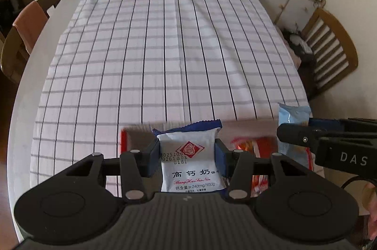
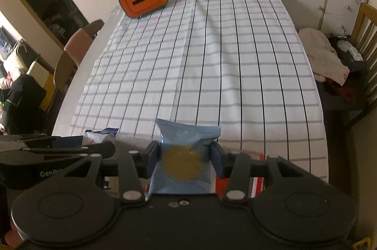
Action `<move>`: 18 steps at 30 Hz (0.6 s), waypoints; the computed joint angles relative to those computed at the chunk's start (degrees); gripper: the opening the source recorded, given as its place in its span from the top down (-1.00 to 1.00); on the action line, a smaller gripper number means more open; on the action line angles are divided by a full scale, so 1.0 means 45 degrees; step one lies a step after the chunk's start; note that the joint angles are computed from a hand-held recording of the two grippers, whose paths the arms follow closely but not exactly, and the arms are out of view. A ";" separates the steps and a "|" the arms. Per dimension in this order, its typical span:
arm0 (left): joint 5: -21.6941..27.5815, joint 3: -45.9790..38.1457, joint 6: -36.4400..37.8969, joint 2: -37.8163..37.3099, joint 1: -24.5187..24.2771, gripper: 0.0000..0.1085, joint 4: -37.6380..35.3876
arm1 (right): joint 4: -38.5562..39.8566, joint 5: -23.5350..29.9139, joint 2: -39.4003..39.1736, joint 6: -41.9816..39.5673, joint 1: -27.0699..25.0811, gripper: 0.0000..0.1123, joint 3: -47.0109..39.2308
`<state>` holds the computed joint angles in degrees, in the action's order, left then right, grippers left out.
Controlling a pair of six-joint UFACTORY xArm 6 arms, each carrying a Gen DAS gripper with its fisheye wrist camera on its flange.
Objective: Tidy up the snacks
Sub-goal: 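Lift and carry the white packet with the left tool while the right carries the blue packet to the box, then open the left tool to drop the white packet while the right tool drops the blue packet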
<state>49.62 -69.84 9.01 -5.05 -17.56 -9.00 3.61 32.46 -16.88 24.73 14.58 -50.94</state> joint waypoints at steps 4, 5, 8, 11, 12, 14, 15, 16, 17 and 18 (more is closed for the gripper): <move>-0.0144 0.0904 -0.0332 -0.0398 -0.0299 0.12 0.0421 | 0.0286 -0.0031 -0.0172 -0.0331 0.0029 0.18 0.0622; -0.0188 0.1107 -0.0403 -0.0455 -0.0380 0.12 0.0529 | 0.0366 -0.0020 -0.0129 -0.0460 0.0036 0.18 0.0729; -0.0307 0.1509 -0.0621 -0.0518 -0.0568 0.12 0.0819 | 0.0405 0.0032 0.0064 -0.0624 0.0060 0.19 0.0934; -0.0426 0.1691 -0.0857 -0.0437 -0.0700 0.12 0.1145 | 0.0454 0.0039 0.0396 -0.0814 0.0108 0.19 0.0997; -0.0480 0.1773 -0.0931 -0.0431 -0.0732 0.13 0.1227 | 0.0395 0.0049 0.0479 -0.0838 0.0139 0.19 0.1003; -0.0451 0.1820 -0.1005 -0.0355 -0.0763 0.13 0.1313 | 0.0319 -0.0008 0.0690 -0.0921 0.0208 0.19 0.1015; -0.0429 0.1839 -0.1108 -0.0314 -0.0773 0.13 0.1375 | 0.0265 -0.0048 0.0783 -0.0932 0.0229 0.19 0.1020; -0.0412 0.1852 -0.1207 -0.0280 -0.0783 0.13 0.1459 | 0.0203 -0.0064 0.0841 -0.0905 0.0239 0.19 0.1036; -0.0408 0.1865 -0.1300 -0.0249 -0.0796 0.13 0.1546 | 0.0189 -0.0096 0.0914 -0.0945 0.0251 0.19 0.1036; -0.0420 0.1889 -0.1403 -0.0235 -0.0807 0.13 0.1626 | 0.0152 -0.0136 0.0987 -0.0972 0.0256 0.19 0.1018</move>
<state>47.73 -61.34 2.69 -6.11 -21.19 -1.69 4.29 31.85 -12.44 20.36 15.73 -46.36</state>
